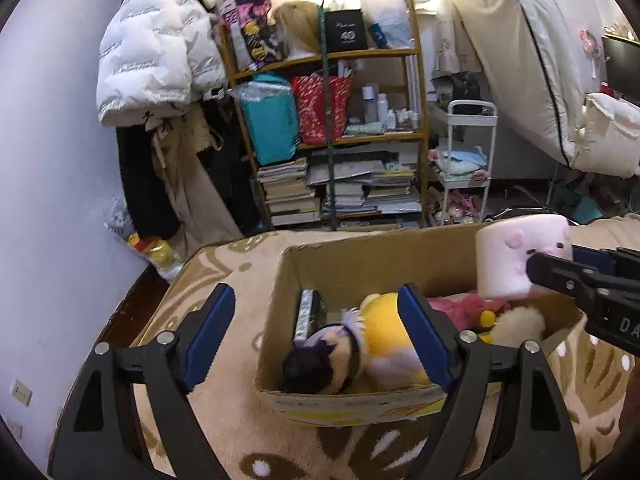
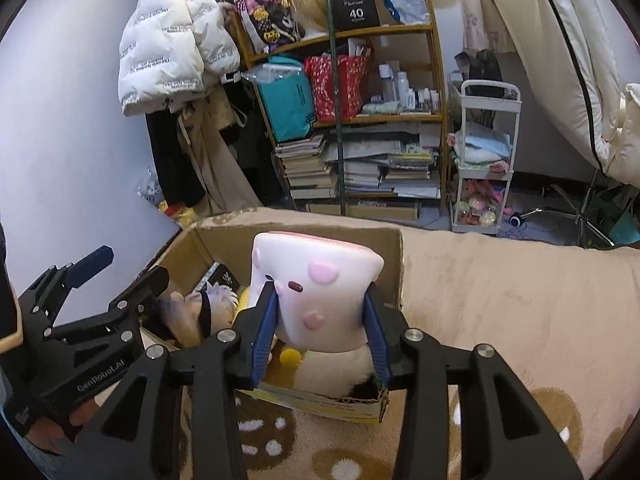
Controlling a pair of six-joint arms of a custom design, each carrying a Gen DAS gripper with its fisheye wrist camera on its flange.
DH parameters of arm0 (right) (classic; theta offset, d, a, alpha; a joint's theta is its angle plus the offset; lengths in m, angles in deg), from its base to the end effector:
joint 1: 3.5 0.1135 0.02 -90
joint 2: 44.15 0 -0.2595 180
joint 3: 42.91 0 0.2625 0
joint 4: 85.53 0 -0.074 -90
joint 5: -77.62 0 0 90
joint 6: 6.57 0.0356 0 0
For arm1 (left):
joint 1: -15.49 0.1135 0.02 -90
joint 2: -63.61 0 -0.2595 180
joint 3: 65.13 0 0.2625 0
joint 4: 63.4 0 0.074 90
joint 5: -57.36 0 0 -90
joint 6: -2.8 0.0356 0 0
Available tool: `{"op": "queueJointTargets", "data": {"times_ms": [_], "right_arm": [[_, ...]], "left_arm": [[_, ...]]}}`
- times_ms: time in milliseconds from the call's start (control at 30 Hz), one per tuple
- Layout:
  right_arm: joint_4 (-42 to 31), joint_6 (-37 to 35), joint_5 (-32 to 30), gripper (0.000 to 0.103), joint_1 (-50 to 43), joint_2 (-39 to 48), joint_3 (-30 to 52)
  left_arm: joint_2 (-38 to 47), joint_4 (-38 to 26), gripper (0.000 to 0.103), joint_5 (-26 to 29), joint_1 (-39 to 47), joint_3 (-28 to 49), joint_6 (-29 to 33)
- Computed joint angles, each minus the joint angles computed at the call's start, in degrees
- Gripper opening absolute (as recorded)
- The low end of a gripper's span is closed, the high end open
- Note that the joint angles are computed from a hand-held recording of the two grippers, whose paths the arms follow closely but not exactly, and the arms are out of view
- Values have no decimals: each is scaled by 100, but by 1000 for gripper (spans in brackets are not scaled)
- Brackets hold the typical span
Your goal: Organize soft objects
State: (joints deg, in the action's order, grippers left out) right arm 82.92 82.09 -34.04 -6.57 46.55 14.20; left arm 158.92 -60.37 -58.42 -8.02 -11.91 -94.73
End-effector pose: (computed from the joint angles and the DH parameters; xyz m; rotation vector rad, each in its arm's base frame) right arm 0.3176 -0.0039 0.1518 -0.1480 2.3196 0.4061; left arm 0.3007 -0.1139 0.1291 0.0673 2.1802 0.2018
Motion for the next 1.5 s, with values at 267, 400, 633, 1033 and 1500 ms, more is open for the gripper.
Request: {"op": "queueJointTargets", "data": {"times_ms": [267,400,633,1033,1500], "right_arm": [[14,-79,-18,62,35,-327,-189],[-54,-33,43,72,15,-722,-374],[-258,-33,-117,100,-253,-1930,-887],[-1539,-77,-526,103,-994,-3921,-1218],[-2909,-322,-919,103,-1609,-5661,-1246]], "left_arm": [[-622,-398,97,-42,169,-270,-172],[-1085,-693,98,-189,102,-520,-269],[-2221,-1169,100,-825,-420,-1112,-74],[-4152,-2829,102,-2032,-1434,-1693,-914],[-6280,-5688,102,-3082,-2495,-1513,-2649]]}}
